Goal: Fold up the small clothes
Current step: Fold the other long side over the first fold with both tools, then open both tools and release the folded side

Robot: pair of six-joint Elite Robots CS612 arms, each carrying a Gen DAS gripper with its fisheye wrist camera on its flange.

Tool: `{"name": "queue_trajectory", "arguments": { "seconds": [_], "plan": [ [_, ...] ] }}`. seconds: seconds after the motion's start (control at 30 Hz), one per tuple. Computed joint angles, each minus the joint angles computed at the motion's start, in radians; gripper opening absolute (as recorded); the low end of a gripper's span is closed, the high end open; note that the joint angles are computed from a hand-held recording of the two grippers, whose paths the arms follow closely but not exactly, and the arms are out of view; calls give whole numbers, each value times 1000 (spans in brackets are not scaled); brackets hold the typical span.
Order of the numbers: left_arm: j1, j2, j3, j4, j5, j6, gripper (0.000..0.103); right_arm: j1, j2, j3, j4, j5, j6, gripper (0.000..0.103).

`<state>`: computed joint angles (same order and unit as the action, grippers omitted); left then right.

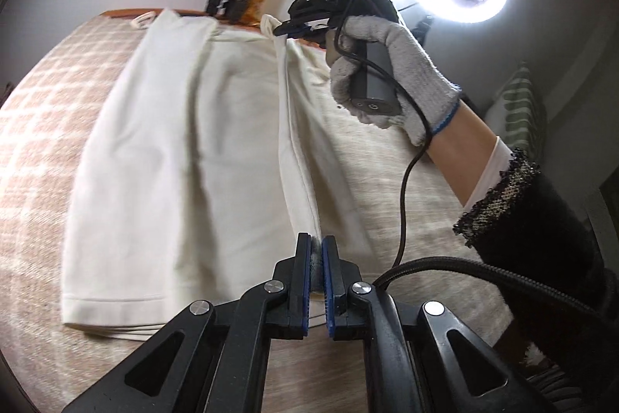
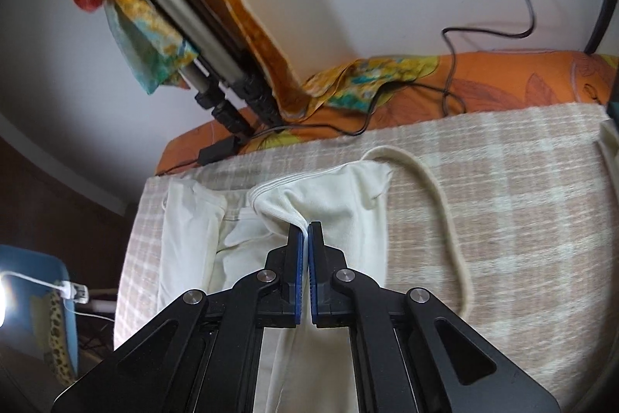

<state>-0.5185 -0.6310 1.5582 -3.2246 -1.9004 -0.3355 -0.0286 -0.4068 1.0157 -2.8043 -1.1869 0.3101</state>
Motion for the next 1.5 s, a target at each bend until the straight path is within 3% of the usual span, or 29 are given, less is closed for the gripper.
{"name": "queue_trajectory", "arguments": {
  "seconds": [0.37,0.43,0.5,0.57,0.77,1.0,1.17,1.3,1.5],
  "plan": [
    [5,-17,37,47,53,0,3,29,48,-76,74,4,-36,6],
    [6,-22,41,62,67,-5,21,32,48,-80,80,12,-50,6],
    [6,-29,50,63,74,-9,26,33,46,-79,79,20,-52,13],
    [5,-38,62,50,87,-1,29,29,36,-63,60,42,-41,31],
    [0,-70,110,-14,152,69,33,21,-55,78,-52,55,-51,33],
    [9,-87,144,-41,248,149,37,18,-220,336,-128,22,-138,33],
    [45,-88,146,-14,226,84,39,25,-309,513,-136,9,-185,33],
    [79,-79,135,5,146,18,63,27,-340,617,-141,12,-189,34],
    [118,-48,102,48,4,-116,59,9,-323,694,-192,126,-100,42]
  ]
}}
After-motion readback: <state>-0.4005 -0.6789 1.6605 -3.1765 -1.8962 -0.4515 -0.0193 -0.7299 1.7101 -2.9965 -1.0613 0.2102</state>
